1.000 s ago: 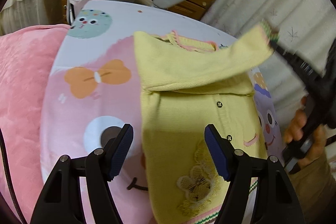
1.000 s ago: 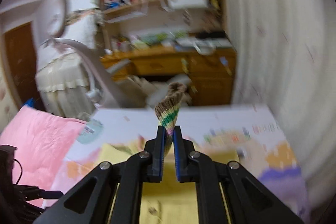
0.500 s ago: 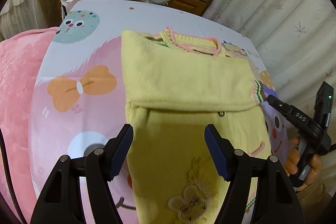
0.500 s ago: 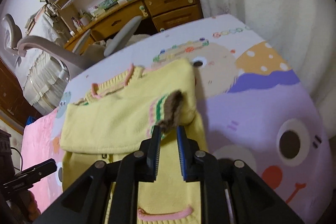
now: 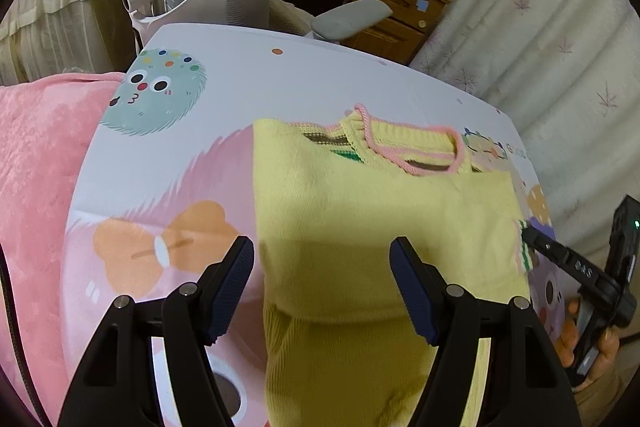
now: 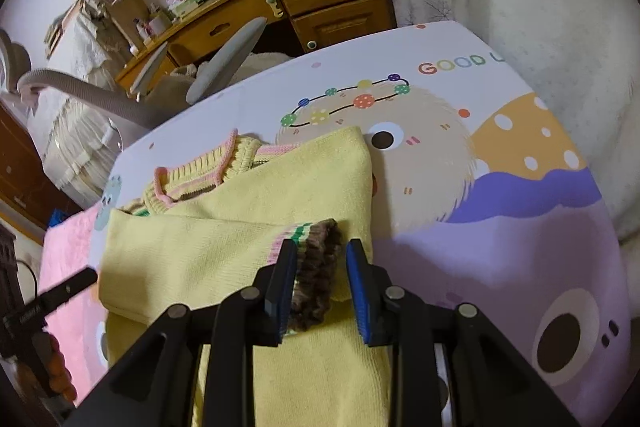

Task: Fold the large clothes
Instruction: 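Lift the cuff with the right tool, folding the cardigan side over the body, then lay the folded side flat and open the right tool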

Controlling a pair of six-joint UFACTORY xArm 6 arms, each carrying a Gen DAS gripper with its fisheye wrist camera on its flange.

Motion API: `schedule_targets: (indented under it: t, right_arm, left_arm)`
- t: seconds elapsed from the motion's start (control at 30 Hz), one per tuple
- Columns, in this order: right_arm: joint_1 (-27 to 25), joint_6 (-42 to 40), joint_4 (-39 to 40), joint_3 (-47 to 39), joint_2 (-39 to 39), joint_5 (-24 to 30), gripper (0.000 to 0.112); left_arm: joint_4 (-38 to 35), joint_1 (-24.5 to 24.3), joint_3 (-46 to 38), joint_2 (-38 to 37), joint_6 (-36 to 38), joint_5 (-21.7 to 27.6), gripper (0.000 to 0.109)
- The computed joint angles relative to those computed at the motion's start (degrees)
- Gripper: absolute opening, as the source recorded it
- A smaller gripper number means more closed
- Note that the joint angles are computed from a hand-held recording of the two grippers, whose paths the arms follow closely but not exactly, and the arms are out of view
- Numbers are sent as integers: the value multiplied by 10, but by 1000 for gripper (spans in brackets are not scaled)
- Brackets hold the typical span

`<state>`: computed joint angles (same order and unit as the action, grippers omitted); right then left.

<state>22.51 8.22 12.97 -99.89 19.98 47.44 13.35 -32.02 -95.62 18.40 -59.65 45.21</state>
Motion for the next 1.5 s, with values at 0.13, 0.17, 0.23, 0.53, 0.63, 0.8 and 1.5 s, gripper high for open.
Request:
schedule_targets:
  t: [0.13,0.17,0.23,0.53,0.63,0.8,1.5]
  right_arm:
    - [13,-41,-29,-7,-3,4,16]
    - [17,-48,-46,-4,-5,-5,7]
    - [24,-61,-72,12,-16,-37,6]
    - [22,-34,-168,22,6,-111,5]
    - [16,24,-249,19,22,-71,4]
    - [-2,35,-205,34,-1,-46,4]
    - [82,-99,-63,-35,54,-72,0]
  left_arm:
    - [-5,2,-25,24,2,12,69]
    - [-5,1,-29,28,3,15,69]
    - [-1,-1,-41,37,4,25,69]
    - [19,-5,-66,63,-12,54,70]
    - [44,-11,-88,77,-16,84,78]
    - [46,-11,-79,73,-16,80,80]
    - [-30,-6,-264,191,63,75,49]
